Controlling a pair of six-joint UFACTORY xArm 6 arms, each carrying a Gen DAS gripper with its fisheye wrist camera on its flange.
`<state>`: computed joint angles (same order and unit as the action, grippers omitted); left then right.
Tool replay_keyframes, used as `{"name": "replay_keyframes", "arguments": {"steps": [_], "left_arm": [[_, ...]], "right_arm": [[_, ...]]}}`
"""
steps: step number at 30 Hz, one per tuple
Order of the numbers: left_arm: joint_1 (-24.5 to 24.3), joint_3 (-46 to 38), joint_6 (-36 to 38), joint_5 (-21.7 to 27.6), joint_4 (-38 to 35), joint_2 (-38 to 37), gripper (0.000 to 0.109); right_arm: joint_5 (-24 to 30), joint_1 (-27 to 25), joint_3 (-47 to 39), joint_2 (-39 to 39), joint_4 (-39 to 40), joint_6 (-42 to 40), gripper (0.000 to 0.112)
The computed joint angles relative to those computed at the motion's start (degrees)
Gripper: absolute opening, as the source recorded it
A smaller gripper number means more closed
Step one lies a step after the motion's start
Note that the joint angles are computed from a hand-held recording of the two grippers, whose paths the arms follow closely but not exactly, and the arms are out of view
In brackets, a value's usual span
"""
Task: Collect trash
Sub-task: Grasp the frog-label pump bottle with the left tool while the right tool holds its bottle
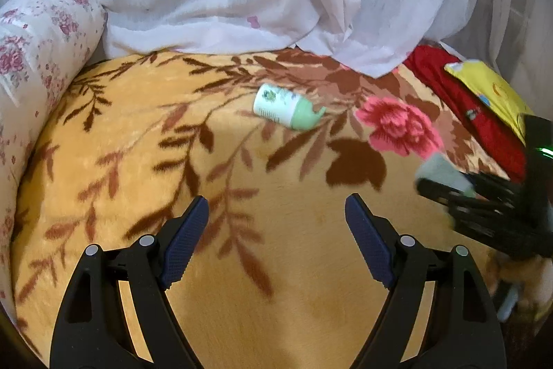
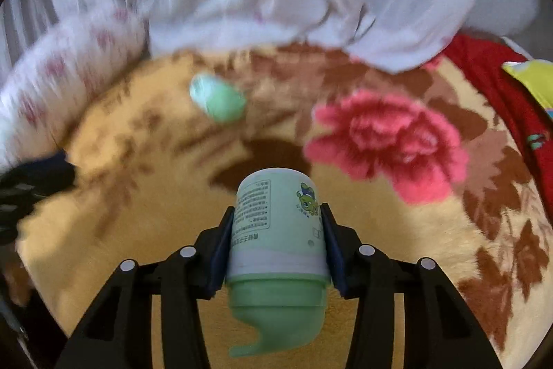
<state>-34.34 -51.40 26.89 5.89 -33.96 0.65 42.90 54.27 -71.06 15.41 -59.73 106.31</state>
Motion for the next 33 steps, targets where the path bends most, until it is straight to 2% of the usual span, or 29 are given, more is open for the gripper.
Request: {"name": "replay_keyframes", "arguments": {"steps": [3,5,8,11,14,18,21,24,26,28,30,33], "left_arm": [[-0.2,-5.4,4.8,1.5,-5.6,3.8,0.079],[-0.2,-11.0,5.2,3.4,-4.9,8.5,0.079],[-0.2,-18.7,5.7,6.1,-2.5,15.1,0.079],[0.2,-27.2,9.2,9.9,-3.7,21.8,0.079],[1.0,-33.1,20.0,13.1,-10.5,25.8,0.079],[2.7,-38.3,31.5,16.4,-12.1,29.2,0.079],[3.9,-42.9,39.7,21.7,-10.6,31.5,0.079],[4.3,-46.6,45.2,24.7,-6.8,33.7,0.079],[4.2,-47.8,50.2,25.4,-6.5,34.4,0.079],[4.5,-50.3,56.4,28.8,-6.6,35.6,0.079],[4.2,-52.3,57.7,29.7,-2.8,37.0,0.079],[4.0,-58.8,53.6,34.5,6.5,41.2,0.079]], "right_arm": [[0.5,1.7,2.0,-2.7,-6.4,7.9,0.047],[0.1,2.5,2.9,-3.6,-9.2,11.4,0.047],[0.8,3.1,3.0,-4.1,-10.3,11.7,0.047],[0.1,3.1,3.7,-4.7,-11.8,13.3,0.047],[-0.7,3.1,5.1,-5.7,-12.9,14.6,0.047],[-1.6,3.0,7.4,-7.5,-15.2,17.6,0.047],[-2.4,2.7,8.4,-8.3,-16.3,19.0,0.047],[-3.5,2.2,8.7,-8.3,-16.5,19.4,0.047],[-4.3,1.9,8.9,-8.3,-16.8,19.9,0.047],[-5.7,1.3,9.0,-8.1,-17.4,20.6,0.047],[-6.8,0.9,9.1,-8.0,-17.9,21.6,0.047],[-8.9,0.0,9.1,-7.4,-18.5,22.6,0.047]]}}
